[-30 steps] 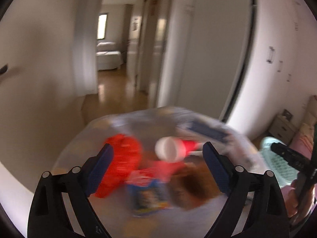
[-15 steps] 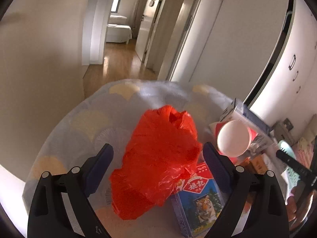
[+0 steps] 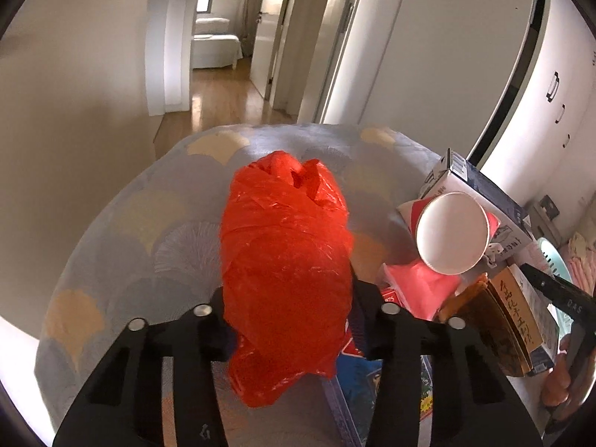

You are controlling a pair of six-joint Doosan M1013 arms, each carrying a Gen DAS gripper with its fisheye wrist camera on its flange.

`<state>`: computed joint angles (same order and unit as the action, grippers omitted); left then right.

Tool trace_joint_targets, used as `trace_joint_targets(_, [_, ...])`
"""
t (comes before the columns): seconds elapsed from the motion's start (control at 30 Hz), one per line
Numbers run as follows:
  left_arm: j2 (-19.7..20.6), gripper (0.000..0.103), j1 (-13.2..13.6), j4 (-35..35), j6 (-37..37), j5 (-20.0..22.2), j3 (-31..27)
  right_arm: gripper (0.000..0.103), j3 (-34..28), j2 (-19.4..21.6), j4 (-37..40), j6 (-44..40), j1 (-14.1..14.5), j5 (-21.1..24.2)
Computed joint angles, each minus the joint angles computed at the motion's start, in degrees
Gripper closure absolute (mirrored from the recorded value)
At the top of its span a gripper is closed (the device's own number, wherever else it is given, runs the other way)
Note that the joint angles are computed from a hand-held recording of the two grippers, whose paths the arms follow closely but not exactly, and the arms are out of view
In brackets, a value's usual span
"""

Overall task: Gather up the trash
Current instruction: 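Grasp the red plastic bag with left tool while right tool grasps pink spray can, then carry bag and spray can over the teal basket and release both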

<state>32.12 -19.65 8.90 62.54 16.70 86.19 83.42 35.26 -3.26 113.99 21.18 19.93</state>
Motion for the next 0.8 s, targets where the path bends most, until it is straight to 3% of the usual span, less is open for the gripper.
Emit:
trace_joint_targets(0.23, [-1.81, 0.067, -0.57, 4.22, -3.37, -3.57, 2.08, 0.056, 3.74, -2.05, 6.67, -4.46, -0.94, -6.91])
trace_joint_targets(0.37, [-3.40, 0.068, -1.56, 11.34, -8.99, -4.82, 2.89, 0.056, 5.21, -2.97, 10.00, -6.74, -1.32, -9.27])
trace_joint_targets(0.5, [-4.55, 0.068, -2.96, 17.84, -13.94, -5.81, 3.09, 0.056, 7.11, -4.43, 7.68, -3.37, -1.42, -10.77])
trace_joint_targets(0.57, [-5.04, 0.068, -3.82, 18.88, -14.33, -6.72, 3.21, 0.056, 8.72, -5.68, 11.27, -6.05, -1.72, -12.04])
trace_joint_targets(0.7, [-5.01, 0.068, -5.36, 4.24, 1.35, -7.61, 2.11, 0.056, 11.23, -7.94, 14.29, -8.10, -2.23, -14.16])
trace_joint_targets(0.77, [-4.82, 0.068, -6.54, -7.72, 14.13, -8.49, 1.41, 0.056, 12.48, -9.14, 13.84, -7.59, -2.62, -15.46])
trace_joint_targets(0.8, [-4.72, 0.068, -7.00, -14.95, 21.55, -8.59, 1.00, 0.056, 13.29, -9.94, 9.69, -3.41, -2.81, -16.26])
